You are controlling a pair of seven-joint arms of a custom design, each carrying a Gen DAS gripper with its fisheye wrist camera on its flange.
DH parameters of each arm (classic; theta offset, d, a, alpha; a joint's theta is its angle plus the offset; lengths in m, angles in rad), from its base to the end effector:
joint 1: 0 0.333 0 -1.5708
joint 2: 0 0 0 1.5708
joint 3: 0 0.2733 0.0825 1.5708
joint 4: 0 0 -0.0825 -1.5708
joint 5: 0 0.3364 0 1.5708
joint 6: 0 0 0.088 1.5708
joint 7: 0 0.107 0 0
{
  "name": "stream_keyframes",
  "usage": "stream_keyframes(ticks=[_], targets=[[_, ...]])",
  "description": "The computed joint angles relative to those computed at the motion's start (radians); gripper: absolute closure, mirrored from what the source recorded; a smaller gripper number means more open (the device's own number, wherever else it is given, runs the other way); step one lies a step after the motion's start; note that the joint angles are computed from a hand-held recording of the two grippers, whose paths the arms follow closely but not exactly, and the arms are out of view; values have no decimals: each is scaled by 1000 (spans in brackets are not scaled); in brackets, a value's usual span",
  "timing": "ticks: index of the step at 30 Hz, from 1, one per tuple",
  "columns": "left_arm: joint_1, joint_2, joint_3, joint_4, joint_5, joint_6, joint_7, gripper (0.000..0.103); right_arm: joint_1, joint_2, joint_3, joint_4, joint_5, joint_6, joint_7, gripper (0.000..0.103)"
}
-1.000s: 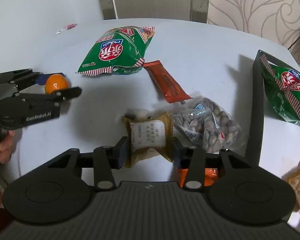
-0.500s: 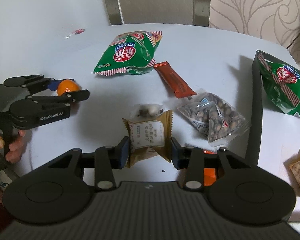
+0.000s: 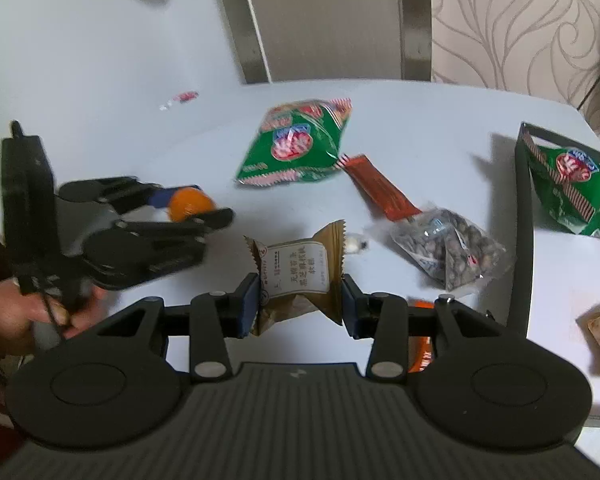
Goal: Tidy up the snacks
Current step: 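Lift and carry the orange and tan packet toward the black box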
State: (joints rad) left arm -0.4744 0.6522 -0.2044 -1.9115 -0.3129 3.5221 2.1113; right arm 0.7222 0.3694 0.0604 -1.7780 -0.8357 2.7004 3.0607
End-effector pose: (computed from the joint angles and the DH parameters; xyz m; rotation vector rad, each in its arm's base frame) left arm 0.5146 -0.3437 0.2728 -0.9516 2.2301 -1.0344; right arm 0.4300 0.4577 0.3906 -1.6847 1.7708 -0.4072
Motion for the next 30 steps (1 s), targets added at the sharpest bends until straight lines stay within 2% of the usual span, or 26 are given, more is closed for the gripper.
stream_keyframes(ticks=[6,15,30], targets=[[-7,-11,-11,-6,15,5,6,57,18,-35,-12,-16,-76,37,98,55],[-17,-20,-25,4,28,8,12,57,9,-96,0,-61,-181,36,224,55],[-93,-5,10,73,2,-24,45,57,-38,-178,50,-129,-284,24,340,55]])
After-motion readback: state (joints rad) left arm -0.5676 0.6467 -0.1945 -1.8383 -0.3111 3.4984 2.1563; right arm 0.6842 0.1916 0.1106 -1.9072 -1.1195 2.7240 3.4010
